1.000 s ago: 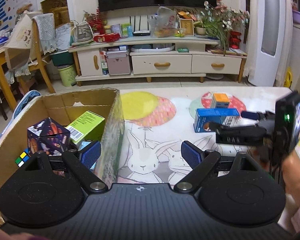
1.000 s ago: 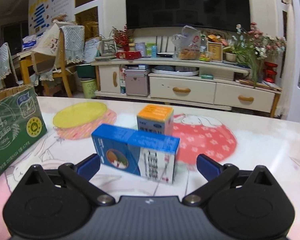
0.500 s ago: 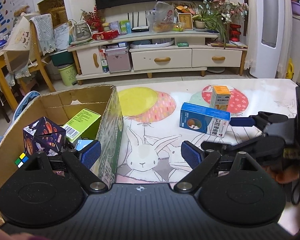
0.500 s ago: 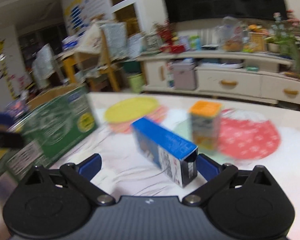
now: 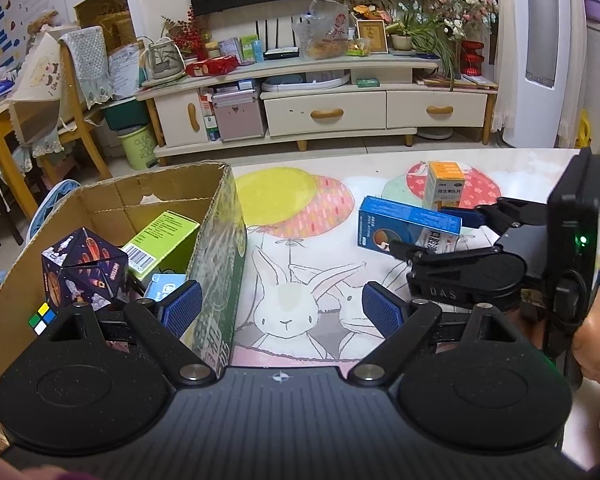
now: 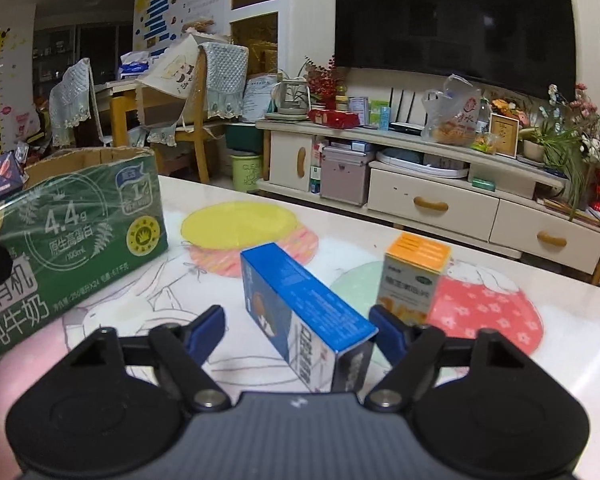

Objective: Organize rigid objects
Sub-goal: 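Grasp the blue medicine box with the right tool while the left tool grasps the orange vitamin box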

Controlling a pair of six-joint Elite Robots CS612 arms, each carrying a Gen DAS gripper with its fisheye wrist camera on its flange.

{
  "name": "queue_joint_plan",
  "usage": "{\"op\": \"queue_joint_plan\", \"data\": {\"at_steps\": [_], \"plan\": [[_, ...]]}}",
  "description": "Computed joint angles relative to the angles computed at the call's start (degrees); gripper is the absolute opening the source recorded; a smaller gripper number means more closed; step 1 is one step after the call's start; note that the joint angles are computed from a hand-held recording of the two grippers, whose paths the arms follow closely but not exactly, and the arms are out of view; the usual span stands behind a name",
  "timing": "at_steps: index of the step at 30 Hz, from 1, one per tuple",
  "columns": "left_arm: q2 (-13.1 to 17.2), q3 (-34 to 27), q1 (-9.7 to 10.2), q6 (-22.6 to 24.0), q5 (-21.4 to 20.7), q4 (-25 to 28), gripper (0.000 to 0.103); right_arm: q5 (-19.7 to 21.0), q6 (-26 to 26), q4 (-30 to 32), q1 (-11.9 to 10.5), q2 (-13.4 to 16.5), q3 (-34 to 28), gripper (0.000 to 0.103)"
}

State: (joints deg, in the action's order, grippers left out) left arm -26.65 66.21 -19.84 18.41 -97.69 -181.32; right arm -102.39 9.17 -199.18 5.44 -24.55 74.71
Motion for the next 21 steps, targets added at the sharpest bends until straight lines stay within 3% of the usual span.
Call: {"op": "queue_joint_plan", "data": {"at_steps": [3,8,17,21], "plan": [[0.09,-0.04,-0.24,-0.12,0.32,0.07,0.103,0.24,0.9,0.95,-0.1,-0.06,-0.06,0.041],[0.36,-0.34,-0.42,-0.55,0.81,-0.23,0.103,0.58,2.39,0.32,-0.01,-0.4,0.74,0.024],[1.31,-1.27,-0.96,-3.3,0.52,-2.32,0.103,-1.75,5.08,-0.99,1.01,-3.56,7.0,0.023],[1.97,-1.79,-1.44,-3.76,-0.06,-2.77,0.103,-7.07,8.17,-0.55,1.61,-5.98,11.52,0.023]]}}
